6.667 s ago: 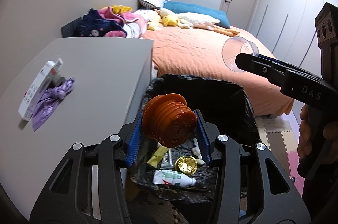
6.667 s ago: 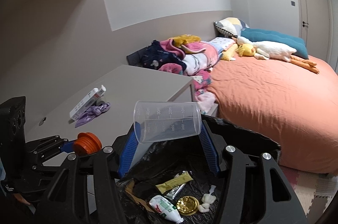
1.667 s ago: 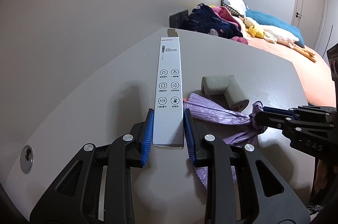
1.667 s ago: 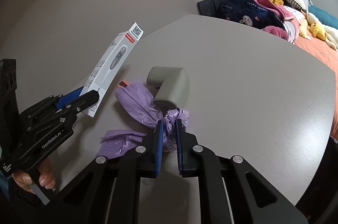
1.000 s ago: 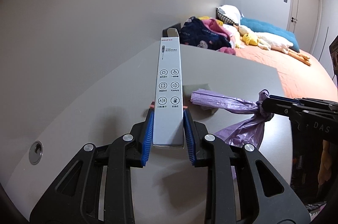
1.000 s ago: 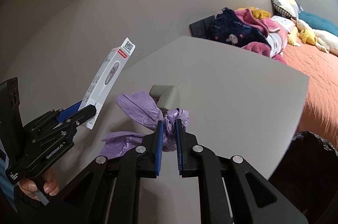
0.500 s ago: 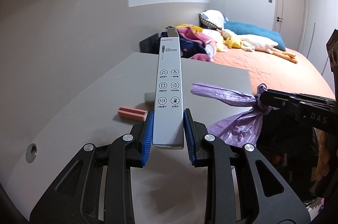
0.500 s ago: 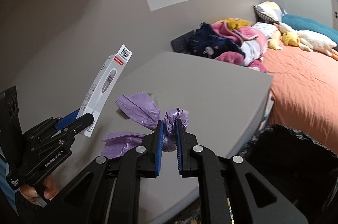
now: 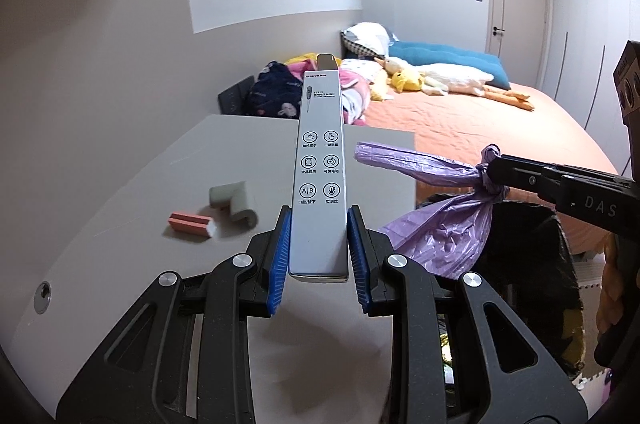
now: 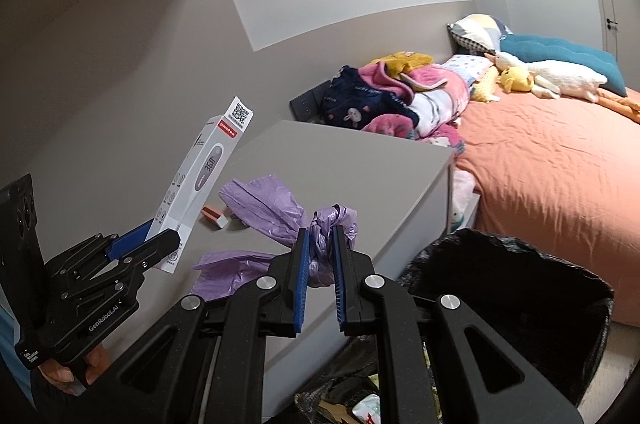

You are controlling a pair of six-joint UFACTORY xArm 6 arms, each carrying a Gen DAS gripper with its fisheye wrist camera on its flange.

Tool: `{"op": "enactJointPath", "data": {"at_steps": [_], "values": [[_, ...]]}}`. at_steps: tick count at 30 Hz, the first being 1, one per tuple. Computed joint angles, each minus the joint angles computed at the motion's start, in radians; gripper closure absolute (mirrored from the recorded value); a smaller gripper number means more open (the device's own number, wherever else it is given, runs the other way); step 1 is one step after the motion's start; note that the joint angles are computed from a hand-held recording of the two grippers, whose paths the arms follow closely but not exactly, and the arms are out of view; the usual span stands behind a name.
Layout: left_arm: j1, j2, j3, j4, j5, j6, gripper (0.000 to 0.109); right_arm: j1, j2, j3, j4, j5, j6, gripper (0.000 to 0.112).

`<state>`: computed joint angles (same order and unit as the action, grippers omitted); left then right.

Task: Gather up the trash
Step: 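Lift the white box and purple bag and carry them over the bin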

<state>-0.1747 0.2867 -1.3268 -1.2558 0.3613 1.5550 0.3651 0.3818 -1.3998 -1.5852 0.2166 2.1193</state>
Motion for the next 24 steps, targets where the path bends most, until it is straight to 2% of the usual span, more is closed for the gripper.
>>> {"op": "enactJointPath", "data": {"at_steps": [8,24], "values": [[-0.035,-0.047,0.053,-0.035,0.015,0.041,0.081,0.005,-0.112,0.135,-0.109,0.056,0.141,0.1],[-0.115,-0.104,0.122,-0.053,0.036,0.079,0.081,-0.019,-0.292,0.346,-0.16,0.136,0.239,0.1]]}}
